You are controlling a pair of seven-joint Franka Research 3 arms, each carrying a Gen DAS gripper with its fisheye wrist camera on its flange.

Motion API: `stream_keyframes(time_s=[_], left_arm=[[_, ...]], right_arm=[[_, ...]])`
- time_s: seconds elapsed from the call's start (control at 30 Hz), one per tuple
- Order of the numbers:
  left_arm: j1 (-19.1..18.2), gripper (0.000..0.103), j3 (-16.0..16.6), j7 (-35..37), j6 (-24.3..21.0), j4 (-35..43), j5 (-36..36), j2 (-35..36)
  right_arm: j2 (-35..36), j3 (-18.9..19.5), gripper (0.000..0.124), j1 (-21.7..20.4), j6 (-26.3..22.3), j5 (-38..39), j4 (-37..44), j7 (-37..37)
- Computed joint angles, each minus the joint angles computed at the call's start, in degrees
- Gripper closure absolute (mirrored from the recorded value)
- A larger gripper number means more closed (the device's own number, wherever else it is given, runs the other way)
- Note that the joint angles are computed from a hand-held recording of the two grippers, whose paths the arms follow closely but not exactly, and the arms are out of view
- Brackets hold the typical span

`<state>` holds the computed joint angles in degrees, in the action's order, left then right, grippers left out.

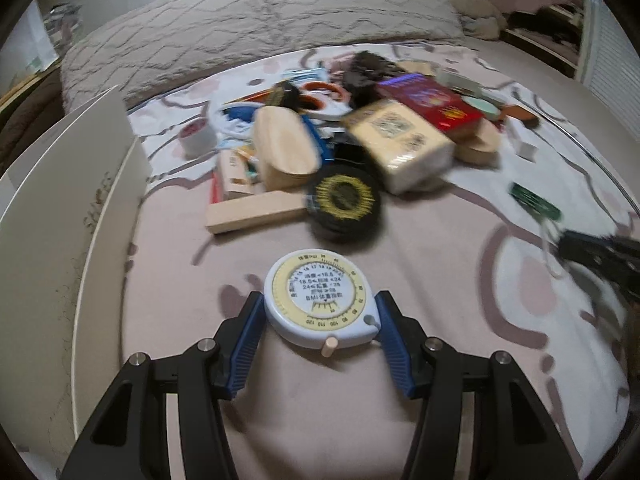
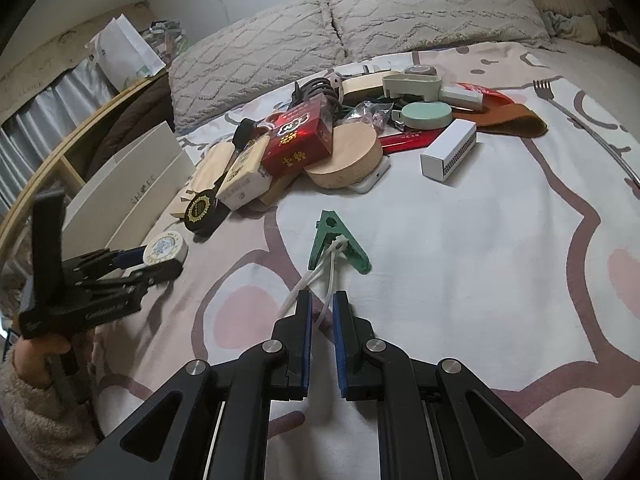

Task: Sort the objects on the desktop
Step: 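Close the left tool on the tape measure and lift it, then close the right tool on the green clip with white cord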

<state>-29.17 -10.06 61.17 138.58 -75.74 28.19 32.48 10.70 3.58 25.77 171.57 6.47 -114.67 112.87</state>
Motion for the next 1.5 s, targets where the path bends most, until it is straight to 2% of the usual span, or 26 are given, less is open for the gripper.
stream_keyframes(time_s=[0.13, 0.27, 0.37, 0.43, 0.5, 0.53, 0.57, 0.63, 0.8, 0.87, 0.97, 1.07, 1.23, 1.33, 1.37, 1.43, 1.47, 1.5], left_arm=[[0.19, 0.047, -1.82, 3.11, 1.46, -1.19, -1.59, -0.57], [-0.46, 0.047, -1.72, 4.12, 1.58, -1.46, -1.72, -0.73], [-0.26, 0.047, -1.8, 4.29, 1.4, -1.37, -2.65, -0.56], [-0.39, 0.047, -1.66, 4.15, 1.23, -1.28, -2.79, -0.47], [-0.75, 0.047, -1.39, 3.89, 1.0, -0.98, -2.45, -0.2], [-0.84, 0.047, -1.33, 3.8, 0.98, -0.99, -2.35, -0.19], [-0.86, 0.047, -1.31, 3.77, 1.04, -1.06, -2.3, -0.2], [-0.82, 0.047, -1.36, 3.6, 1.16, -1.02, -2.46, -0.11], [-1.04, 0.047, -1.09, 2.62, 1.37, -0.65, -2.36, 0.35], [-1.25, 0.044, -0.76, 1.56, 1.57, -0.71, -2.06, 0.38], [-1.7, 0.029, 0.2, -1.26, 1.24, -0.85, -0.97, 0.23], [-0.36, 0.027, -0.68, -2.37, 2.24, -1.88, -2.63, -0.2], [-0.83, 0.021, -0.21, -4.39, 2.58, -2.71, -1.33, -0.68], [-0.89, 0.012, -0.04, -5.63, 2.29, -2.68, -0.84, -0.64], [-0.89, 0.006, 0.07, -6.2, 1.97, -2.61, -0.78, -0.59], [-0.44, 0.003, -0.18, -7.02, 1.64, -2.55, -1.43, -0.46], [-0.19, 0.002, -0.35, -7.08, 1.8, -2.67, -1.69, -0.47], [-0.17, 0.002, -0.34, -7.24, 1.9, -2.85, -1.6, -0.54]], right_arm=[[0.04, -1.23, 0.113, 1.0, -0.63, -2.73, 0.32, 2.02], [-0.39, -2.66, 0.113, 2.12, -1.9, -6.99, 0.53, 5.01], [-0.42, -0.74, 0.113, 0.54, -2.61, -5.44, 0.82, 2.34], [-0.34, -0.41, 0.1, 0.29, -2.96, -5.06, 0.98, 1.82], [-0.45, 1.1, 0.054, -0.84, -2.24, -2.17, 0.8, -0.93], [-0.61, 1.46, 0.048, -1.02, -2.08, -1.13, 0.77, -2.09], [-0.88, -0.18, 0.046, 0.39, -2.23, -4.07, 0.76, 0.38], [-1.05, -2.74, 0.046, 2.32, -2.73, -9.59, 1.04, 5.26], [-0.06, -1.47, 0.046, 0.04, -3.07, -6.11, 2.33, 6.07], [0.51, 1.23, 0.047, -2.63, -2.02, 0.07, 2.72, 1.93], [1.57, 5.18, 0.047, -6.06, -0.96, 10.35, 3.48, -5.51], [2.67, 7.51, 0.047, -7.75, -0.48, 18.32, 4.53, -11.25], [3.91, 6.84, 0.047, -6.24, -1.19, 20.89, 6.56, -15.0], [4.31, 5.88, 0.047, -4.7, -1.33, 19.68, 7.27, -15.68], [4.4, 5.82, 0.047, -4.34, -1.32, 19.37, 7.49, -16.08], [4.54, 6.34, 0.057, -4.43, -1.42, 19.86, 7.82, -17.76], [4.72, 6.6, 0.069, -4.51, -1.72, 20.3, 8.14, -18.48], [4.9, 6.44, 0.071, -4.33, -1.9, 20.41, 8.34, -18.51]])
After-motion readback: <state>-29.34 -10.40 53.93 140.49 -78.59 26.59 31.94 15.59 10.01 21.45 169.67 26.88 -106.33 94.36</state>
